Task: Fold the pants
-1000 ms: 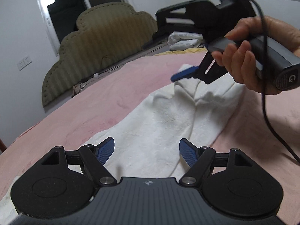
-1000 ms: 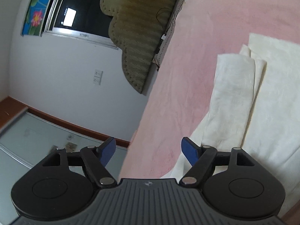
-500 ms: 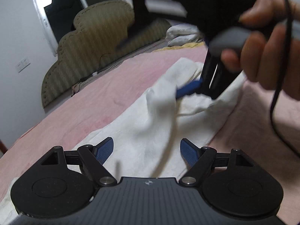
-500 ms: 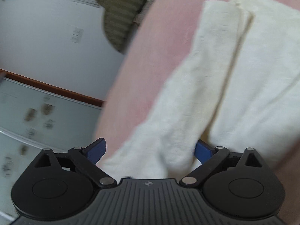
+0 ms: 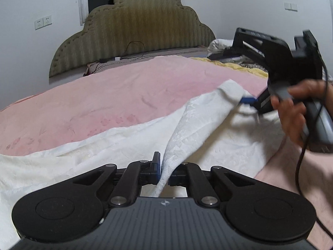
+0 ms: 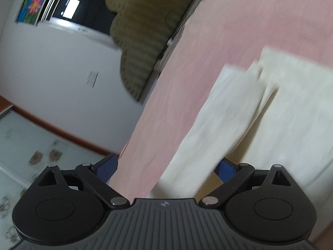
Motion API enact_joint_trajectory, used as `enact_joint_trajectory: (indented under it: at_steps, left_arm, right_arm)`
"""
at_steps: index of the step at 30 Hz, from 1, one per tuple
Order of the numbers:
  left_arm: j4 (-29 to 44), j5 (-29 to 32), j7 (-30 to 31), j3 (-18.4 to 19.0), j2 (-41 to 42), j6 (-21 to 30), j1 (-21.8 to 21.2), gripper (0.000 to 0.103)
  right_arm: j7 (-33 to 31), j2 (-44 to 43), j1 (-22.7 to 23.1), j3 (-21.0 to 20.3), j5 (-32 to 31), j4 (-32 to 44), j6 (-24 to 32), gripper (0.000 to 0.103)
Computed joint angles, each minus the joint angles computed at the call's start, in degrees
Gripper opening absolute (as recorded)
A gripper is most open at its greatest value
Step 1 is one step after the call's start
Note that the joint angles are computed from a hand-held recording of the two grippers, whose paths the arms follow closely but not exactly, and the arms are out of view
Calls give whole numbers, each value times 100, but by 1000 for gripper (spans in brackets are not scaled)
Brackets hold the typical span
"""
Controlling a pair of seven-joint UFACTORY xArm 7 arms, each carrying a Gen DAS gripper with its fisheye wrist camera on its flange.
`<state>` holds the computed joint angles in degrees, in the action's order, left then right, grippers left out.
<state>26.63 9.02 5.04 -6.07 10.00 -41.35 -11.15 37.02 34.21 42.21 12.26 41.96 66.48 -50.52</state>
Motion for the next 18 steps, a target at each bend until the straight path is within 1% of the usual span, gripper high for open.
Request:
enact_joint_trajectory:
  at_steps: [1,2,3,4,5,6,7,8,10,11,13,14,15,16,18]
  left_arm:
    - [15,-40,66,2,29,14,-27,7]
    - [19,-85,121,-2,53,24,-56,7]
    - [44,-107,142,-6,84,41,-70,7]
    - [26,-166,177,-69,97,28,-41,7]
    - [9,-465,261,38,124,-55,-252,7]
    - [-6,-524,297,-18,119,-69,-223,7]
    - [-1,-468,262,-16,112,-55,-199,7]
    - [-9,-379,183,-19,102,-46,-152,7]
    - [9,-226,-35,-25,55,36,-57,7]
    - [46,-282,-68,-26,19,132,-70,7]
    - [195,-790,130,21,5,191,-223,7]
    - [272,-1099,226,49,-17,127,-296,8]
    - [345,-1381,266,68,-38,2,-346,8]
    - [399,-1785,311,78,-67,-284,-427,8]
    - [439,-2222,376,73,-111,-934,-498,9]
  right_arm:
    - [-133,25,62,-79,167,24,-143,90]
    - [-218,30,59,-110,237,26,-223,75]
    - [-420,9,55,-138,436,77,-128,64]
    - [-652,-30,43,-156,656,118,46,42]
    - [-779,-56,-11,-155,750,140,229,29]
    - [-889,-40,-61,-160,835,206,459,25]
    - [-1010,-30,-75,-183,953,265,656,16]
    - [-1146,-12,-62,-221,1067,332,819,11]
    - [-1422,23,19,-310,1211,449,968,7]
    - [-1597,53,44,-367,1245,588,1072,7]
    - [-1989,97,79,-515,1260,985,1331,7]
    - [-2337,111,181,-658,1353,1256,1386,7]
    - [-2578,109,262,-738,1260,1455,1217,7]
    - [-2712,102,289,-753,957,1589,916,7]
    - [-3283,39,458,-843,504,1785,356,7]
